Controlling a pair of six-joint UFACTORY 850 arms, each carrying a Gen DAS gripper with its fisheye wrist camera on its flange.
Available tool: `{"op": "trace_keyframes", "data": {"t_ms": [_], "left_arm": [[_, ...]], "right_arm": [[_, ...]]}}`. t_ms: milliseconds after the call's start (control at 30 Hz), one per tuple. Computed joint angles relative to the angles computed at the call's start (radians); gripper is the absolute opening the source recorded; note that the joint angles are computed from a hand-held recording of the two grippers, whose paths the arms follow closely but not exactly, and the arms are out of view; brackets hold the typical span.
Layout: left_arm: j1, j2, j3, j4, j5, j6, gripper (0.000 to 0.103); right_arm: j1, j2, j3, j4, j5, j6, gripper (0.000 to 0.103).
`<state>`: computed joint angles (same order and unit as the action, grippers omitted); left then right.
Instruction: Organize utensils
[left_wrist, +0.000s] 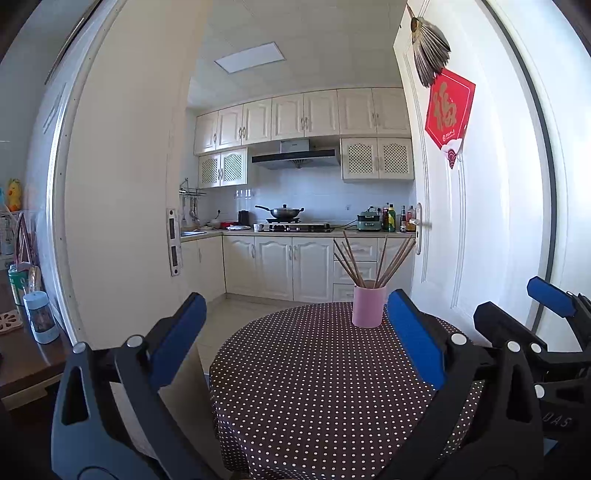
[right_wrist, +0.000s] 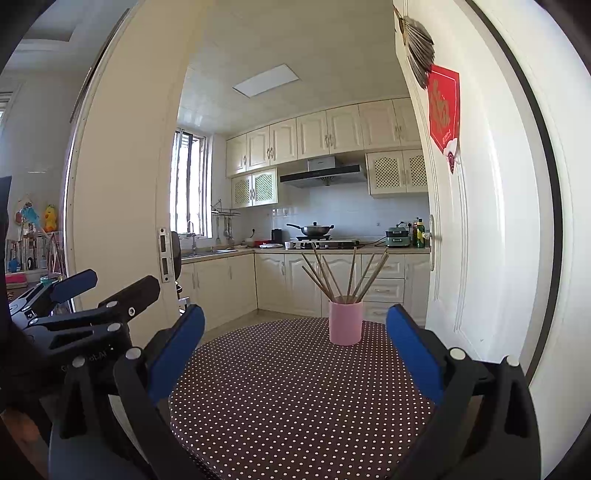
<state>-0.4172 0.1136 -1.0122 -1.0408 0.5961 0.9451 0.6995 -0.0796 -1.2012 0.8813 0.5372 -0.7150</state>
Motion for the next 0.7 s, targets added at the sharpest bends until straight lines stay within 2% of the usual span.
{"op": "trace_keyframes", "data": {"t_ms": [467,700], "left_arm": [[-0.003,-0.038,-0.028,0.009,0.016,0.021,0.096],[0.005,-0.076,-0.056,0.011,0.023,0.039,0.097]], "right_arm": [[-0.018,-0.019,-0.005,-0.024,0.007,0.06,0.095],[-0.038,-0.05,-0.033,-0.035,-0.017,0.074,0.095]]}}
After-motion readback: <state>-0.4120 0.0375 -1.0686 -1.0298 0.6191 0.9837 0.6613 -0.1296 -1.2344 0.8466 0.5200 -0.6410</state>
